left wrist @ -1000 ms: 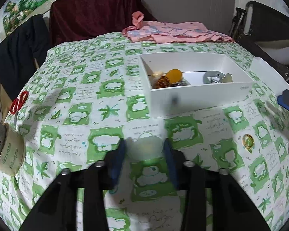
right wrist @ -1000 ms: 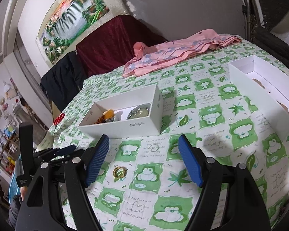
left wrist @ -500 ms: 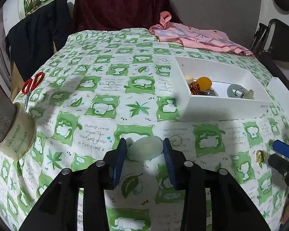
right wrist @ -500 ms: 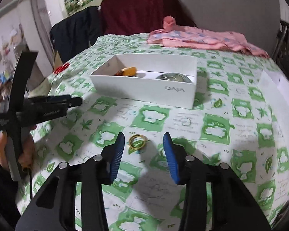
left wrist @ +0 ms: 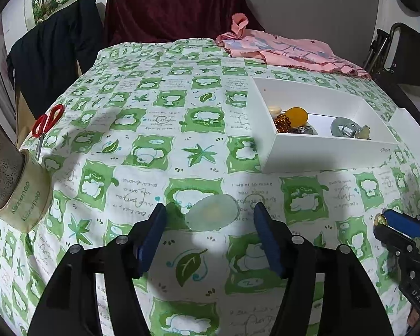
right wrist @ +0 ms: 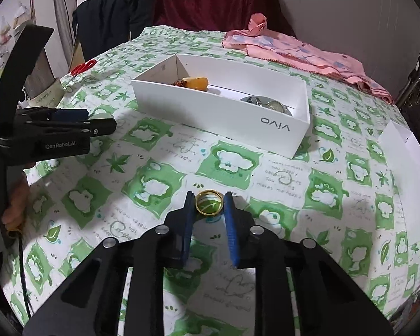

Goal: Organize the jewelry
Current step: 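Close the left tool on the jade pendant while the right tool closes on the gold ring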

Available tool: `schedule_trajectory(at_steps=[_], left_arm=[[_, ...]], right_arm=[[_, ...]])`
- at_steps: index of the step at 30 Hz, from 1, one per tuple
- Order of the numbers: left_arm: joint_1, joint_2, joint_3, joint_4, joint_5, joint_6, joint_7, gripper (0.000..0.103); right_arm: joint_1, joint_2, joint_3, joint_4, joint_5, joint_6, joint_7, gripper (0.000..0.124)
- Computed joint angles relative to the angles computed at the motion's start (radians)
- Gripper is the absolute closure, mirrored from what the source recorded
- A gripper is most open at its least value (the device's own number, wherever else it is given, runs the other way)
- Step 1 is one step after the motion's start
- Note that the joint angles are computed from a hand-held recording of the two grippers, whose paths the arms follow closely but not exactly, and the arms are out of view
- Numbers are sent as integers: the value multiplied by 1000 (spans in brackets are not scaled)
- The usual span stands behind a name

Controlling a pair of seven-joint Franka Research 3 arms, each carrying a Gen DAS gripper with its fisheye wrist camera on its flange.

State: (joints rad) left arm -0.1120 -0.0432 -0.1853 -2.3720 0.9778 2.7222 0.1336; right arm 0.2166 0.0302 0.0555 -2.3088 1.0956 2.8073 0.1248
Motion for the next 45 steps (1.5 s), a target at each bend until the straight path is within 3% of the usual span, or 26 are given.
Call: schedule_trajectory(at_steps=[4,7,13,17,18,22,24,26,31,33,37,43,45], left_arm=[[8,-15,7,-24,4,68,6,39],[11,-16,2,-30,4,95,33,39],[8,-3,-3,-17,20,104,53,41],[7,-4,0,-21,19,116,62,71],[7,-5,-1,-22,21,115,61,74],[-3,-7,-13,-17,38,80,54,73],[-7,-4,-13,-14,35,74,61,59],[-9,-2,-11,-10,32,70,61,54],[-17,31,-9,29,55,57,94,55],[-26,40,-8,41,69,45,102,77],[-40,24,-10,32,89,5,63,77],[-33,11,-8,13,63,18,46,76],[-34,18,-11,22,68,0,38,68]], right_arm=[[-19,-8,-15,10,104,-38,-47,104],[-52,-2,-42,35,148,-125,-25,104],[-69,4,-41,46,141,-155,6,104],[-74,4,-40,46,144,-160,11,103],[-74,4,-40,47,142,-162,15,103],[-75,5,-39,48,139,-163,19,103],[-76,6,-39,48,138,-163,20,103],[-76,6,-38,48,138,-162,20,103],[-76,7,-38,49,139,-163,21,103],[-76,7,-38,49,137,-163,24,103],[-76,9,-38,50,137,-163,23,103],[-77,9,-37,51,134,-163,27,103],[-77,10,-37,51,130,-164,30,103]])
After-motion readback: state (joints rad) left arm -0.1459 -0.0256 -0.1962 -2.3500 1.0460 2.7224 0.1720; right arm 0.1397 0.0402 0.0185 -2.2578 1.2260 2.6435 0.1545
